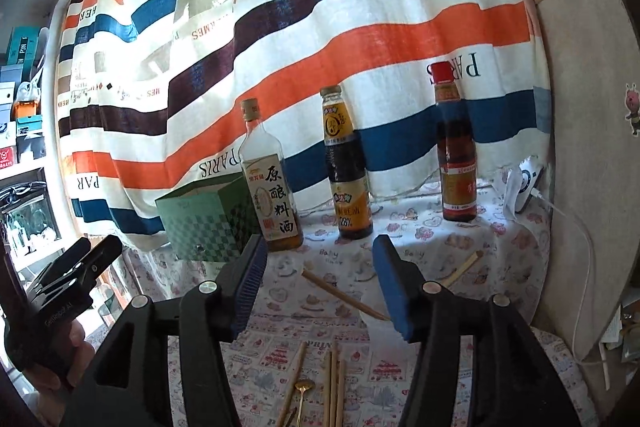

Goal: Organize utensils
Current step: 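Move the right tool down to the gold spoon while the left tool moves toward the loose chopsticks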

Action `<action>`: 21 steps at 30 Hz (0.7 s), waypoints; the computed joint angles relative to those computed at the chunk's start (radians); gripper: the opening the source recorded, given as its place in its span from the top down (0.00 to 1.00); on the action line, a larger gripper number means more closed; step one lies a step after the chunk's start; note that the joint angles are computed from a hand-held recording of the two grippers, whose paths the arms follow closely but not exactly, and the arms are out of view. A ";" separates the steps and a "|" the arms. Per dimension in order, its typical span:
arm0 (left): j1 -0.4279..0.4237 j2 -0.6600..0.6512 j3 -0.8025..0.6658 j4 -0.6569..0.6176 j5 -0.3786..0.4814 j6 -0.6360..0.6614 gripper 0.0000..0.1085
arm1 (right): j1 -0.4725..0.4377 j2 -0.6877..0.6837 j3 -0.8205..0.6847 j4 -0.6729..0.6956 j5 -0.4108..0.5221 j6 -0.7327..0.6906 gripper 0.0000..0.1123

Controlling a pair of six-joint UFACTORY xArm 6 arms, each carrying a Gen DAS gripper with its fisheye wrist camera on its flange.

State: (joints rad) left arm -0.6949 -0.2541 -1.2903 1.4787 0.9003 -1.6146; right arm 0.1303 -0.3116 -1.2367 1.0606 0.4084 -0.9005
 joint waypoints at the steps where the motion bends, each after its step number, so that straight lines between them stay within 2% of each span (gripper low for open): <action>1: 0.005 0.006 0.004 -0.009 -0.011 0.008 0.08 | 0.002 0.013 0.003 -0.011 0.006 0.004 0.49; 3: 0.014 0.019 0.007 -0.031 -0.024 0.014 0.08 | 0.006 0.045 0.001 -0.071 0.022 0.053 0.49; 6: 0.055 0.026 0.019 -0.113 -0.113 0.023 0.08 | -0.019 0.099 -0.030 -0.080 0.141 0.099 0.49; 8: 0.105 0.022 0.039 -0.228 -0.224 0.059 0.08 | -0.017 0.118 -0.025 -0.087 0.162 0.110 0.49; 11: 0.180 0.019 0.084 -0.472 -0.395 0.219 0.08 | 0.001 0.130 -0.003 -0.135 0.156 0.109 0.49; 12: 0.191 0.018 0.099 -0.496 -0.416 0.230 0.08 | 0.002 0.136 0.000 -0.137 0.170 0.106 0.49; 16: 0.181 0.065 0.096 -0.475 -0.312 0.196 0.08 | -0.014 0.186 -0.029 -0.146 0.286 0.149 0.49; 19: 0.207 0.098 0.102 -0.525 -0.343 0.215 0.08 | -0.007 0.226 -0.040 -0.189 0.301 0.192 0.49; 21: 0.218 0.101 0.115 -0.514 -0.348 0.172 0.08 | 0.000 0.255 -0.047 -0.219 0.310 0.216 0.52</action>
